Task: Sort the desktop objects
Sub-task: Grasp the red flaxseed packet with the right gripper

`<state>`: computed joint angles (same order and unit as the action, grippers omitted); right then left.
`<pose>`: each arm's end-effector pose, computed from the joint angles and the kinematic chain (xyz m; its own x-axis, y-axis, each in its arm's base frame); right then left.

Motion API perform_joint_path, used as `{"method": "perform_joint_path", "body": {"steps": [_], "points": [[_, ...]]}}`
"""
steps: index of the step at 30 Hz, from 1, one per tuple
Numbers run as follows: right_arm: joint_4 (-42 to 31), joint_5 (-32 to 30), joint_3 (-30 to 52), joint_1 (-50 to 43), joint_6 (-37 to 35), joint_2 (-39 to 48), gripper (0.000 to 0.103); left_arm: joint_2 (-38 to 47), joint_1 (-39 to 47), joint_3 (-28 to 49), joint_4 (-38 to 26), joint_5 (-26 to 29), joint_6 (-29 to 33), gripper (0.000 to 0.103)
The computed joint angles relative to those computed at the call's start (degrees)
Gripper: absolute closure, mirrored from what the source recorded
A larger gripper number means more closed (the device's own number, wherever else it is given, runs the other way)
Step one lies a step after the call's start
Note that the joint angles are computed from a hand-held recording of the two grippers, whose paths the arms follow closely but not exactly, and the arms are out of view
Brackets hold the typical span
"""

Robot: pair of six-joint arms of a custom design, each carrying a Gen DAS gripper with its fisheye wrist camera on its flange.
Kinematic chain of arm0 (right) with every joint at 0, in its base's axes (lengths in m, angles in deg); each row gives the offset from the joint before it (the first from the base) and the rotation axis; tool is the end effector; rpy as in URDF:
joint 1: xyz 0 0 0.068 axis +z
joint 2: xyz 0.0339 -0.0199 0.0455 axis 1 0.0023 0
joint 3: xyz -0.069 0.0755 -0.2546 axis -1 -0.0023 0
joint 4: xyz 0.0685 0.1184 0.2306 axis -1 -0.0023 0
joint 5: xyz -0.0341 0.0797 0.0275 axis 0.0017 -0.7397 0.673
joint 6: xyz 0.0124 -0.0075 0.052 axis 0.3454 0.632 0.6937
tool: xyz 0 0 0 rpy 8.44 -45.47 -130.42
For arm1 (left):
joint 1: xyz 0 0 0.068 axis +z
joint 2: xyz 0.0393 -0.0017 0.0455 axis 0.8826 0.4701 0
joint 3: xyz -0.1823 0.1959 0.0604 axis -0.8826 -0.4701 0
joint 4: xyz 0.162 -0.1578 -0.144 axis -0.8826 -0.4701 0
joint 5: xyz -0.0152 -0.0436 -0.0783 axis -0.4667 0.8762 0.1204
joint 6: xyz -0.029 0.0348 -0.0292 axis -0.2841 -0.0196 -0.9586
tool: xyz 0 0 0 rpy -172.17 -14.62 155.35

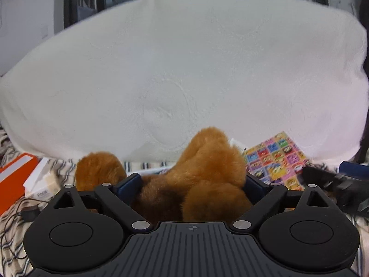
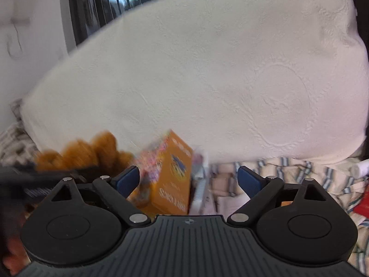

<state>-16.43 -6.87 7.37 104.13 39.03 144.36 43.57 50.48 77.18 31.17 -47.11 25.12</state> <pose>0.2630 0.0835 0.2384 -0.4531 0.0434 -0.8904 -0.5622 0.7613 0.3231 0.2208 -0.0256 0.2795 -0.4516 -0.0923 -0.8874 -0.3763 0.9215 0.0957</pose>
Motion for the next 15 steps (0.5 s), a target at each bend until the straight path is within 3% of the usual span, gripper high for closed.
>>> {"method": "perform_joint_path", "body": {"steps": [2,4,8,11,15], "points": [[3.9,-6.6,-2.7,-5.6,3.9,-3.6,0.009,-2.1,-0.4,-0.4,1.4,0.5,-0.2,0.006],[2.2,-14.0,-1.7,-12.4,4.8,-4.3,0.008,-3.7,-3.4,1.8,0.9,-0.3,-0.4,0.004],[-8.9,-21.7,4.0,-26.6,-5.1,1.0,0.007,-4.0,-18.1,3.4,2.3,-6.0,-1.0,0.000],[-18.1,-20.1,12.5,-34.5,-11.3,12.2,0.007,1.7,-28.0,4.0,5.6,-6.7,-4.0,0.000],[-23.9,-13.4,22.9,-38.7,-14.0,26.8,0.007,16.8,-32.7,5.6,13.8,-1.5,-7.6,0.000]]}}
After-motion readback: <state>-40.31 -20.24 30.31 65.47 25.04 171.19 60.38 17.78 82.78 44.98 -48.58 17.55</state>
